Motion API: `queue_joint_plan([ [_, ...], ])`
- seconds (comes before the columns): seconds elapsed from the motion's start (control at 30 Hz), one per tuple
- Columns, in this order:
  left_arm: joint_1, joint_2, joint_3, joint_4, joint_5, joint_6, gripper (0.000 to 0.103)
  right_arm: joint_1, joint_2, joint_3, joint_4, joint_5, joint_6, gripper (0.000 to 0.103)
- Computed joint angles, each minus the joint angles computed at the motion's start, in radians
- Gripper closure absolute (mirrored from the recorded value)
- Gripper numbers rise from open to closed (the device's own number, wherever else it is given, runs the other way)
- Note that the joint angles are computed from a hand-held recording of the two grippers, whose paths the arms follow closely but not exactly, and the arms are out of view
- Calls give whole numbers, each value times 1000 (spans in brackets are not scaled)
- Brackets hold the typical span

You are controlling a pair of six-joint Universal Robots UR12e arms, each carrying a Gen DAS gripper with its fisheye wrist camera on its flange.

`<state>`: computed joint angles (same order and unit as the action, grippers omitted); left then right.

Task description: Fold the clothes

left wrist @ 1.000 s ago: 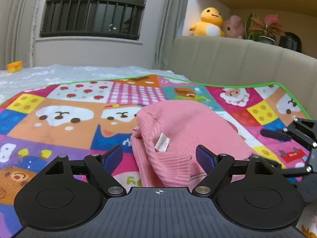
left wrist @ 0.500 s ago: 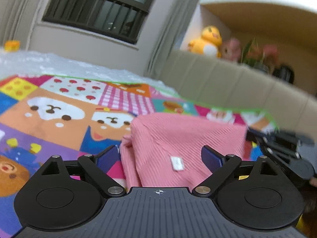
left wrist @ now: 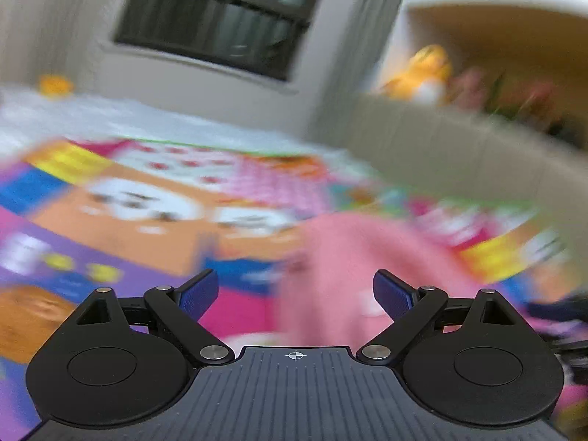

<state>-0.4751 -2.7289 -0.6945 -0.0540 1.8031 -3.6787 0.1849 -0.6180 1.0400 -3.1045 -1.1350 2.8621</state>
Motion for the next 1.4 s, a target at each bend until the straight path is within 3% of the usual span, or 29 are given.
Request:
queue_joint_plan([
  [0.07, 18, -2, -15, 98, -166, -48, 13, -8, 23, -48, -19, 62, 129, 50],
  [0.1, 20, -8, -9, 106, -201, -40, 15, -9, 39, -79, -15, 88, 180, 50],
  [0.17, 14, -9, 3, 50, -190, 33, 31, -4, 63, -127, 16, 88, 194, 49],
  [0.2, 9, -8, 9, 11, -169, 75, 33, 0, 74, -149, 34, 81, 189, 49],
  [0.27, 2, -1, 9, -49, -130, 140, 34, 13, 79, -145, 29, 24, 113, 49],
  [0.33, -3, 9, -2, -57, -102, 187, 33, 28, 81, -130, 6, -46, 21, 49],
  [0.43, -13, 14, -4, -67, -58, 264, 29, 33, 61, -78, -24, -73, -72, 47],
  [0.53, -22, 8, 13, -96, -37, 312, 19, 40, 49, -42, -73, -116, -152, 47],
  [0.67, -47, -42, 129, -264, 95, 373, 8, 63, 40, 5, -181, -209, -370, 47],
  [0.77, -63, -54, 160, -319, 161, 444, 9, 61, 34, 10, -154, -188, -421, 44],
  [0.87, -84, -70, 192, -339, 247, 553, 21, 50, 35, 0, -128, -164, -330, 44],
  [1.0, -97, -108, 270, -367, 292, 683, 40, 36, 32, 14, -131, -156, -248, 44],
  [1.1, -102, -122, 298, -382, 276, 827, 41, 27, 27, 33, -143, -151, -222, 42],
  [1.2, -105, -106, 266, -388, 273, 902, 47, 19, 24, 45, -151, -136, -188, 37],
  [1.27, -108, -114, 273, -373, 313, 923, 70, 19, 26, 42, -152, -138, -178, 36],
  [1.3, -108, -119, 279, -353, 328, 912, 75, 19, 27, 41, -152, -140, -173, 36],
  [1.33, -107, -122, 282, -332, 342, 894, 89, 19, 28, 42, -158, -141, -174, 36],
  [1.4, -101, -111, 266, -280, 370, 783, 94, 20, 28, 46, -176, -144, -183, 36],
])
